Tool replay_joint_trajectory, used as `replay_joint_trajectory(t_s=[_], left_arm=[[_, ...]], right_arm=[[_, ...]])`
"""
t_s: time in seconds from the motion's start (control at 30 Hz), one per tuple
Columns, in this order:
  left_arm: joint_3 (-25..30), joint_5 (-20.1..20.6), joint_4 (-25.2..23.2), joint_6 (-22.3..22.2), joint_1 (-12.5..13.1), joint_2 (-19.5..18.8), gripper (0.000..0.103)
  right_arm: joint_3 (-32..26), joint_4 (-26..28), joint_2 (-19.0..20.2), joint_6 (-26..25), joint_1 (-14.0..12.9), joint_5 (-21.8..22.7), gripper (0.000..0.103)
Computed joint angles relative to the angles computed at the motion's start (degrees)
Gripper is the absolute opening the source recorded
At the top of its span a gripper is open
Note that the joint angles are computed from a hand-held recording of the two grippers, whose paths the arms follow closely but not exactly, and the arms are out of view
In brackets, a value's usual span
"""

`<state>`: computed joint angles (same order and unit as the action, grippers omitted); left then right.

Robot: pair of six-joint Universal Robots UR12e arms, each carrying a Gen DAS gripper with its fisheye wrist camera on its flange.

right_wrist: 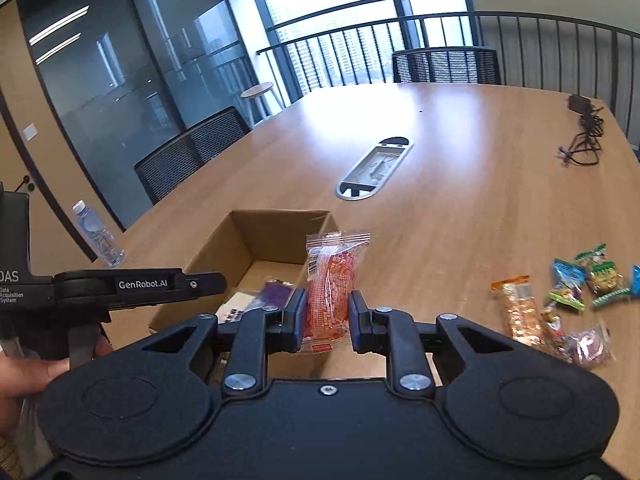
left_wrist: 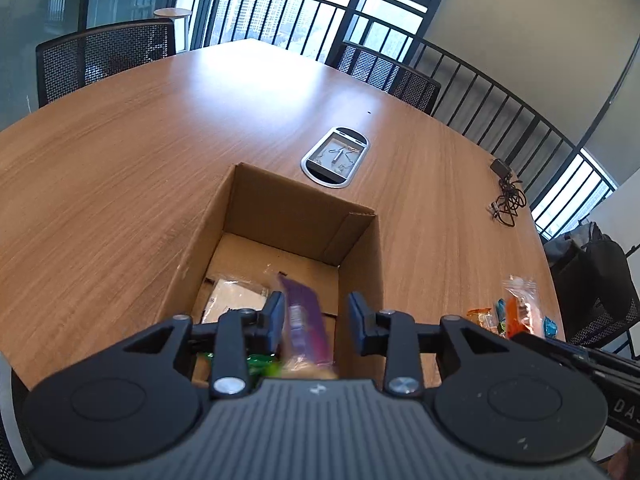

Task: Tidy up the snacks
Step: 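Open the left gripper over the box while the right gripper releases the wafer pack, then move both open tools back toward the remaining snacks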

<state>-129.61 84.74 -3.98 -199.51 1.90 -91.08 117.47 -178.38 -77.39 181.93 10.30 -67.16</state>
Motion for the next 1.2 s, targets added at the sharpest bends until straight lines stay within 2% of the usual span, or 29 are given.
replay_joint_trajectory(t_s=[0.1, 0.2, 0.27, 0.43, 0.53, 0.57, 0.6, 0.83, 1.03, 1.2], left_arm=[[-0.9, 1.3, -0.1, -1.4, 0.7, 1.1, 0.036], [-1.9, 2.1, -0.3, -2.3, 1.5, 2.3, 0.044], [-2.3, 3.1, -0.6, -2.8, 1.8, 3.2, 0.055], [-3.4, 4.9, -0.8, -3.3, 2.8, 5.0, 0.073], [-3.7, 5.0, -1.3, -3.9, 3.4, 5.7, 0.081], [-3.8, 4.8, -1.4, -4.1, 3.6, 5.8, 0.083], [-3.8, 4.8, -1.5, -4.1, 3.7, 5.9, 0.083], [-3.8, 5.1, -1.2, -3.6, 3.0, 5.8, 0.090], [-3.7, 5.1, -1.1, -3.9, 2.2, 5.7, 0.098], [-3.5, 4.5, -0.6, -4.0, 1.1, 5.6, 0.103]], right_arm=[[-1.2, 1.3, 0.6, -0.8, 0.8, 1.3, 0.022], [-2.4, 2.9, 1.4, -1.1, 1.4, 2.7, 0.022], [-3.3, 3.7, 1.8, -1.4, 1.9, 3.0, 0.022], [-5.1, 5.3, 3.0, -0.2, 2.5, 5.0, 0.022], [-5.5, 4.2, 3.7, 2.0, 2.6, 5.9, 0.032], [-5.5, 3.9, 3.8, 2.7, 2.6, 6.1, 0.048], [-5.3, 3.2, 3.8, 3.1, 2.4, 6.3, 0.057], [-4.2, 3.4, 2.7, 2.6, 1.3, 6.1, 0.057], [-2.5, 3.9, 1.1, 1.3, -0.3, 5.9, 0.065], [-0.7, 3.8, -0.8, -1.2, -2.0, 5.4, 0.075]])
